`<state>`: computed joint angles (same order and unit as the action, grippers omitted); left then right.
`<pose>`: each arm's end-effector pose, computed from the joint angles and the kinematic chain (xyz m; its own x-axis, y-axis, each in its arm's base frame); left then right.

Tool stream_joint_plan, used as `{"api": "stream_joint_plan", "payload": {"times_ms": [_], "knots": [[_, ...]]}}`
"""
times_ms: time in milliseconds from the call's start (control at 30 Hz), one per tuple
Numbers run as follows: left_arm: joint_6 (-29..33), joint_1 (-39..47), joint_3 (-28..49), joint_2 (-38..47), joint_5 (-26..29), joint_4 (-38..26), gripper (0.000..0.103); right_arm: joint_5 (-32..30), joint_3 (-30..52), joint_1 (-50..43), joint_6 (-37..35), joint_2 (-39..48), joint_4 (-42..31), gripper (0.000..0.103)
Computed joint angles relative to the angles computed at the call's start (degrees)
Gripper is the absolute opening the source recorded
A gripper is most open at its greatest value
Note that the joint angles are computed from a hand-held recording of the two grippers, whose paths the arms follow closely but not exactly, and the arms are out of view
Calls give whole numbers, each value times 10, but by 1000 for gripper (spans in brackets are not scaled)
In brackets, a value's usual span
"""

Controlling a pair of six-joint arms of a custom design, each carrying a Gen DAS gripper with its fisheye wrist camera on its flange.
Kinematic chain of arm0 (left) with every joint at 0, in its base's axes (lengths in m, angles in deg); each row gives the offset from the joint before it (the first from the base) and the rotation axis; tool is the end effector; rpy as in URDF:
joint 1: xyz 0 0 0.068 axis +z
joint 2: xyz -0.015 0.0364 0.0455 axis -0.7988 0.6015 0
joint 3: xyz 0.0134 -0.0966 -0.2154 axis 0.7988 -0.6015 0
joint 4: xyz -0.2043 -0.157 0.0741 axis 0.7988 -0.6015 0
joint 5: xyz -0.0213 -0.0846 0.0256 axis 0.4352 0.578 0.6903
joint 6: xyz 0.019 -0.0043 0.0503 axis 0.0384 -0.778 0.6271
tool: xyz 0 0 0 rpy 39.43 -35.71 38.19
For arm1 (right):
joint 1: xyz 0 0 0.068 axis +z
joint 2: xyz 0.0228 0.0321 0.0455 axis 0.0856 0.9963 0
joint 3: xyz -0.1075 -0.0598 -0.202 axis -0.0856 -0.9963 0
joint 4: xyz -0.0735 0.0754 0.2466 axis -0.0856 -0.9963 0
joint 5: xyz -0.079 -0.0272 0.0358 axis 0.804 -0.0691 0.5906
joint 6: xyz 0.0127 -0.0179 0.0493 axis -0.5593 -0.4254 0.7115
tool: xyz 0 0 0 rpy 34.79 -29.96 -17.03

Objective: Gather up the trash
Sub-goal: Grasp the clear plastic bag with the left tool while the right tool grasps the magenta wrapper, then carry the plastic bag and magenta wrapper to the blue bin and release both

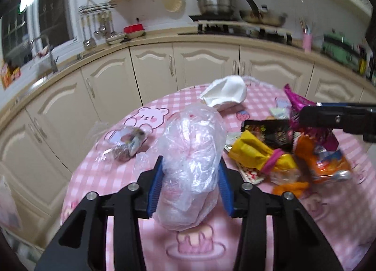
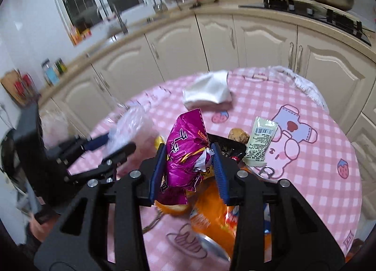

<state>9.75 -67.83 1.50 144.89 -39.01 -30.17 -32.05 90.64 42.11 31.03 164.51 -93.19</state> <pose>0.2721 -0.0662 0.3480 -0.6283 0.0927 -0.7724 0.0901 0.9949 0.0461 0.2866 0.2208 0.4088 -0.7034 -0.1235 -0.7000 -0.4379 0.8510 0.2899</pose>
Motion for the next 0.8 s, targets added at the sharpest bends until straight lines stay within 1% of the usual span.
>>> {"api": "stream_joint_plan", "payload": {"times_ms": [133,233,333,400,433,500,633,700,800], "knots": [[-42,4,-32,-80,15,-10,42,-6,-54,1,11,-76,16,38],[-66,-6,-33,-121,11,-26,42,-7,-95,-2,15,-134,25,38],[-96,-37,-25,-159,-7,-44,42,-5,-133,-11,16,-197,24,38],[-120,-77,-10,-174,-33,-54,42,-8,-157,-24,18,-238,20,38],[-130,-100,-1,-177,-50,-58,42,-9,-170,-35,18,-265,15,38],[-153,-160,19,-177,-93,-65,42,-9,-179,-48,15,-293,5,38],[-189,-299,73,-137,-190,-68,42,-46,-208,-125,-2,-370,-25,38],[-203,-349,91,-115,-215,-63,42,-86,-222,-189,-17,-403,-40,38],[-224,-429,122,-67,-253,-46,42,-185,-235,-337,-61,-445,-78,38]]}}
